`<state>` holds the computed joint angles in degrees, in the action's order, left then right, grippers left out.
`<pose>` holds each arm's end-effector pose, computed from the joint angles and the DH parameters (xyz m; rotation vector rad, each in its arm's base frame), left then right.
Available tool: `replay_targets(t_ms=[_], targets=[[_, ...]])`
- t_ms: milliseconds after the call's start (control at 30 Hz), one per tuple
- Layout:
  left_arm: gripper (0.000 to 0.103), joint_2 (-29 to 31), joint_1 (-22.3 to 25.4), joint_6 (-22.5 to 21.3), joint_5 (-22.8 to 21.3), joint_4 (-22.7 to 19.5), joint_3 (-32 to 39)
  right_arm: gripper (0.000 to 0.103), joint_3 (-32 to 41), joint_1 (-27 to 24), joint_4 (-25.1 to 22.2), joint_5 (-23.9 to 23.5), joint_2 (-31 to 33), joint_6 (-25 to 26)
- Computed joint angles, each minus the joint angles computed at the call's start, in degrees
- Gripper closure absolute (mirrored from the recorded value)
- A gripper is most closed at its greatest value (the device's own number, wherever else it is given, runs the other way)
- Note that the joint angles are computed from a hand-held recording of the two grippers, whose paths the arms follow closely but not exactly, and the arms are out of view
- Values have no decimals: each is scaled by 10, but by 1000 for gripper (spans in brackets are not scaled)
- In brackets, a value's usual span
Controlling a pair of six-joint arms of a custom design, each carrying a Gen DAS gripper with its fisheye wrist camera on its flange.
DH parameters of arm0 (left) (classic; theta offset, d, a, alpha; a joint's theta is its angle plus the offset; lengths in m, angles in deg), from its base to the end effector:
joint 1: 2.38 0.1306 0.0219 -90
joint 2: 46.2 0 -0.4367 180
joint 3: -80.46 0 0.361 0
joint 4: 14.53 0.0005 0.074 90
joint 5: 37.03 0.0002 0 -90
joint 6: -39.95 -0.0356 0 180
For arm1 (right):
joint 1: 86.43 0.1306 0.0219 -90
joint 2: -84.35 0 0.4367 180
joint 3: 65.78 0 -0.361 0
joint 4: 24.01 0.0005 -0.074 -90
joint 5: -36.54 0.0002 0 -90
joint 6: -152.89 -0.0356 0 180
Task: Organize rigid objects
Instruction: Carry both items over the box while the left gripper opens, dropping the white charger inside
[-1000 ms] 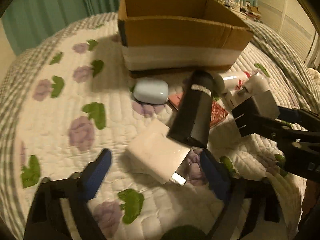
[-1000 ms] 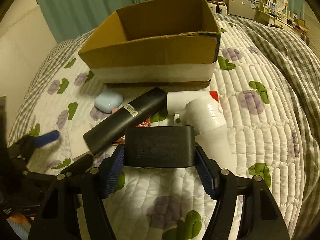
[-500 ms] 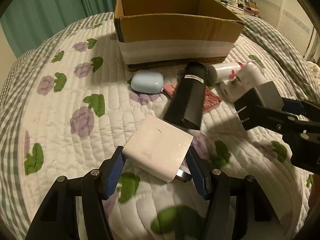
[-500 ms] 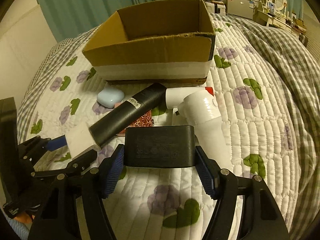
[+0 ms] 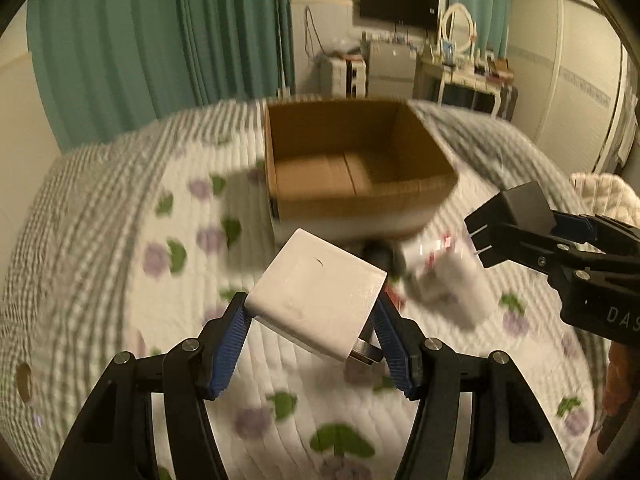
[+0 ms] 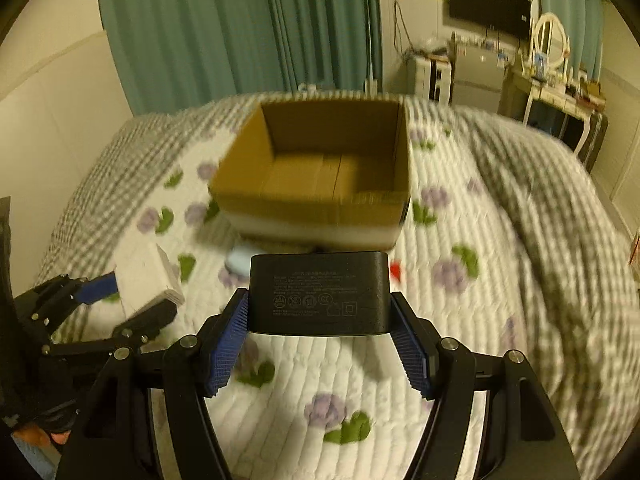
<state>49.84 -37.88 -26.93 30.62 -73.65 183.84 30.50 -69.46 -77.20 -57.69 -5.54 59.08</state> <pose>0.4080 -0.2750 0.5269 0.0946 2.3823 0.0063 0.4357 0.1352 0.5259 -0.3102 2.3842 0.2580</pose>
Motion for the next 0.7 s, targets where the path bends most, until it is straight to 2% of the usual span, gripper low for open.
replay_targets(t_ms=[133,267,400,567,700], targets=[[40,33,23,-16,1,-7,72,35,68,-6,-9,6,24,18],[40,86,40,-29,-24,-20,157,35,146,-14,-17,10,64,33],[40,144,58,-36,-8,-29,231,35,213,-24,-25,14,112,43],[40,201,66,-51,9,-33,274,35,267,-40,-34,1,167,48],[40,226,65,-70,24,-21,266,35,274,-51,-30,-12,193,48]])
